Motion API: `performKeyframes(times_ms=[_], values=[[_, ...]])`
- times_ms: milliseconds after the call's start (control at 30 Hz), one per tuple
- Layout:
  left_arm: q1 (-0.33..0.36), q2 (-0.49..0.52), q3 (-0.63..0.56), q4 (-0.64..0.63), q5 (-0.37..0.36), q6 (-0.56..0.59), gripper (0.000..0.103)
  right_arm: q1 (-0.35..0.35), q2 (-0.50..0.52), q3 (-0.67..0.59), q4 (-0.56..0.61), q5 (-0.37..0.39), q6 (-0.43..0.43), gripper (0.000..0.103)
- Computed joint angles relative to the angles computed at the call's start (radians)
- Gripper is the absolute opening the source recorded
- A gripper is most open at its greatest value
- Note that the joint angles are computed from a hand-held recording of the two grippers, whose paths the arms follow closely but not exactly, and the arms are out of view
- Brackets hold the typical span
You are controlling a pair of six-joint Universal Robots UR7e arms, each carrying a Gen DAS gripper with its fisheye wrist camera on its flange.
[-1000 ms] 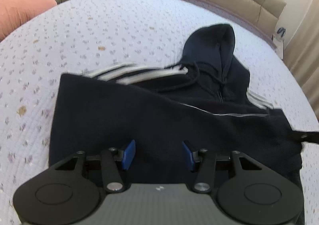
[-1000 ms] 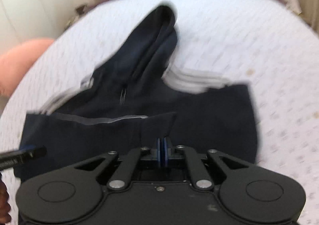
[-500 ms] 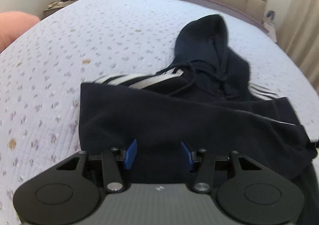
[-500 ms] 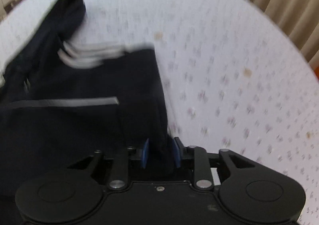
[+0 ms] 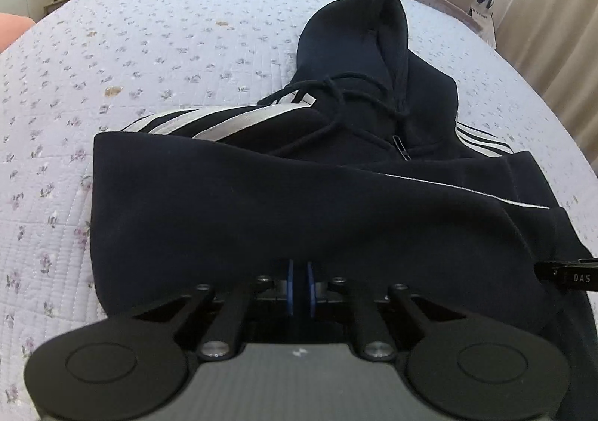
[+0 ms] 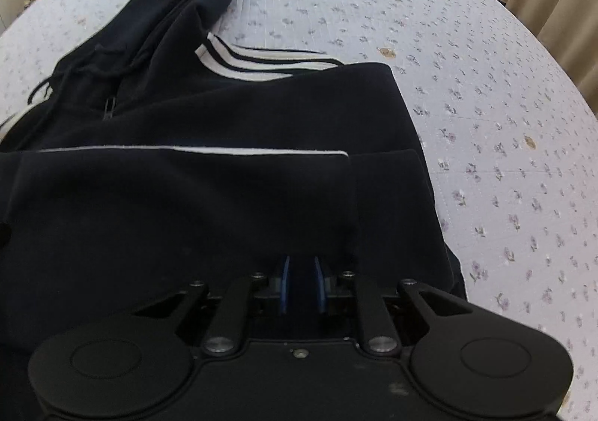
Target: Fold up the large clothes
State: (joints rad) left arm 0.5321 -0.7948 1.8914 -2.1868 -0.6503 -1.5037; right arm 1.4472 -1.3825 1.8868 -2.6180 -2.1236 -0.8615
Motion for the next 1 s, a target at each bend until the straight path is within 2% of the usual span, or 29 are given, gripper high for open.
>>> performKeyframes(times_ms=[67,133,233,300,367,433,467,500,567,633,700,733,800,900,967,1000], values=[[-0.005,-0.008,-0.003,-0.001,0.002,0.018,0.012,0.006,-0.003,-0.019,0.049,-0.004,0.005,0.018],[-0.014,-0.024,-0.004,-0.01,0.025,0.049,0.012,0.01,-0.005,-0.069,0.149,0.021,0.037,0.018],[-0.004,-0.048,-0.026,-0.051,0.095,0.154,0.013,0.022,-0.013,-0.146,0.224,0.148,0.024,0.021],[0.033,-0.041,-0.072,-0.101,0.135,0.279,0.014,0.039,0.026,-0.2,0.198,0.221,-0.02,0.027],[0.09,-0.014,-0.13,-0.211,0.155,0.455,0.015,0.051,0.083,-0.265,0.186,0.294,-0.026,0.027],[0.152,0.024,-0.185,-0.374,0.149,0.649,0.021,0.058,0.16,-0.341,0.178,0.358,-0.005,0.031],[0.187,0.045,-0.222,-0.423,0.139,0.71,0.026,0.059,0.202,-0.383,0.175,0.392,0.007,0.032],[0.218,0.065,-0.259,-0.446,0.136,0.743,0.031,0.06,0.252,-0.434,0.184,0.42,0.026,0.039],[0.277,0.095,-0.318,-0.535,0.099,0.838,0.034,0.065,0.346,-0.536,0.218,0.427,0.085,0.044],[0.33,0.115,-0.367,-0.588,0.063,0.88,0.042,0.066,0.432,-0.633,0.254,0.439,0.12,0.045],[0.377,0.142,-0.421,-0.641,0.032,0.919,0.057,0.068,0.504,-0.713,0.269,0.439,0.133,0.045],[0.4,0.155,-0.45,-0.658,0.009,0.938,0.061,0.067,0.527,-0.742,0.283,0.447,0.137,0.045],[0.447,0.173,-0.497,-0.669,-0.061,0.946,0.072,0.063,0.59,-0.825,0.328,0.474,0.167,0.055],[0.506,0.211,-0.563,-0.676,-0.165,0.919,0.072,0.066,0.664,-0.929,0.394,0.504,0.222,0.058],[0.538,0.234,-0.586,-0.735,-0.246,0.949,0.07,0.073,0.7,-0.961,0.401,0.513,0.251,0.058],[0.544,0.247,-0.597,-0.765,-0.259,0.969,0.047,0.076,0.714,-0.968,0.398,0.52,0.265,0.054]])
